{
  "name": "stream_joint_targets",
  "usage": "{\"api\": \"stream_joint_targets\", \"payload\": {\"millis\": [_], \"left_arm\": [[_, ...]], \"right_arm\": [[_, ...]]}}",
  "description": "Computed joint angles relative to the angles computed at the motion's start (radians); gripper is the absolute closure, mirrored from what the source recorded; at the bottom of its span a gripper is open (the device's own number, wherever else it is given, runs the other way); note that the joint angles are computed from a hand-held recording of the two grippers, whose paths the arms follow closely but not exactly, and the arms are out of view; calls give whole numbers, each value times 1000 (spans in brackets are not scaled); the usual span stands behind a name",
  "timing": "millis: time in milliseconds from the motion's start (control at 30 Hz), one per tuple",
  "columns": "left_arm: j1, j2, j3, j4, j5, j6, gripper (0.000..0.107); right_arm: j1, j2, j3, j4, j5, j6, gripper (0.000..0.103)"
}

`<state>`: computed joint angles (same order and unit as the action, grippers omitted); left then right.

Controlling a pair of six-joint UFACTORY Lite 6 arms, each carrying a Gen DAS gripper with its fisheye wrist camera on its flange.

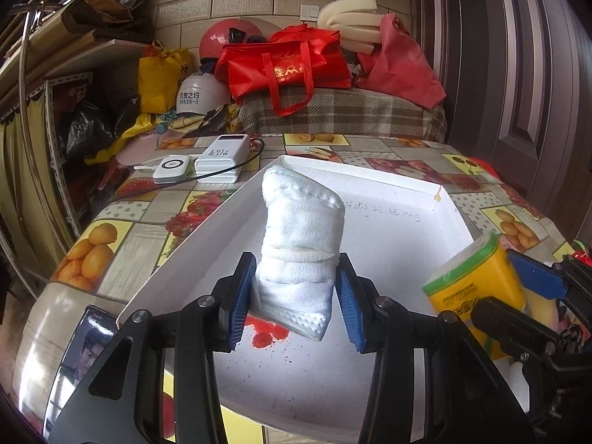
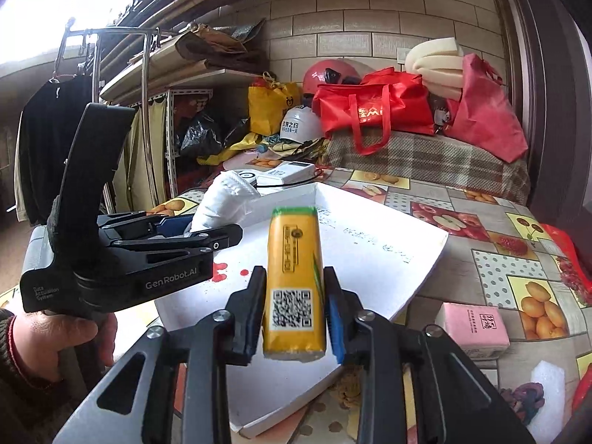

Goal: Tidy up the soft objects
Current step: 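Carry the towel into the white tray with the left tool while the right tool places the juice box there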

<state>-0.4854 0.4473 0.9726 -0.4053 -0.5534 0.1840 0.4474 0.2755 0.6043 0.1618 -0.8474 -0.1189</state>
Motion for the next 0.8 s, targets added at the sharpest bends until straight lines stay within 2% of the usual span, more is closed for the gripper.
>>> {"api": "stream_joint_targets", "payload": {"millis": [33,67,100,233,500,600,800], "left_arm": [[-5,-9,-16,-20,-24,7,58],[-9,-19,-33,-31,-48,8,40],[-16,-26,-45,-68,-70,25,24],[7,-37,-62,-65,-77,-23,5],[-4,-82,-139,-69,-180,-57,4],[-16,-109,-188,-62,-248,-74,4],[-59,-144,-246,-70,-312,-50,4]], "right_arm": [[9,-1,-4,18,-8,-16,23],[16,-7,-16,25,-25,-25,2],[21,-13,-31,31,-50,-31,0],[29,-31,-58,52,-89,-36,0],[24,-54,-86,98,-122,-18,0],[17,-76,-118,86,-134,-1,0],[-18,-141,-202,62,-143,23,0]]}}
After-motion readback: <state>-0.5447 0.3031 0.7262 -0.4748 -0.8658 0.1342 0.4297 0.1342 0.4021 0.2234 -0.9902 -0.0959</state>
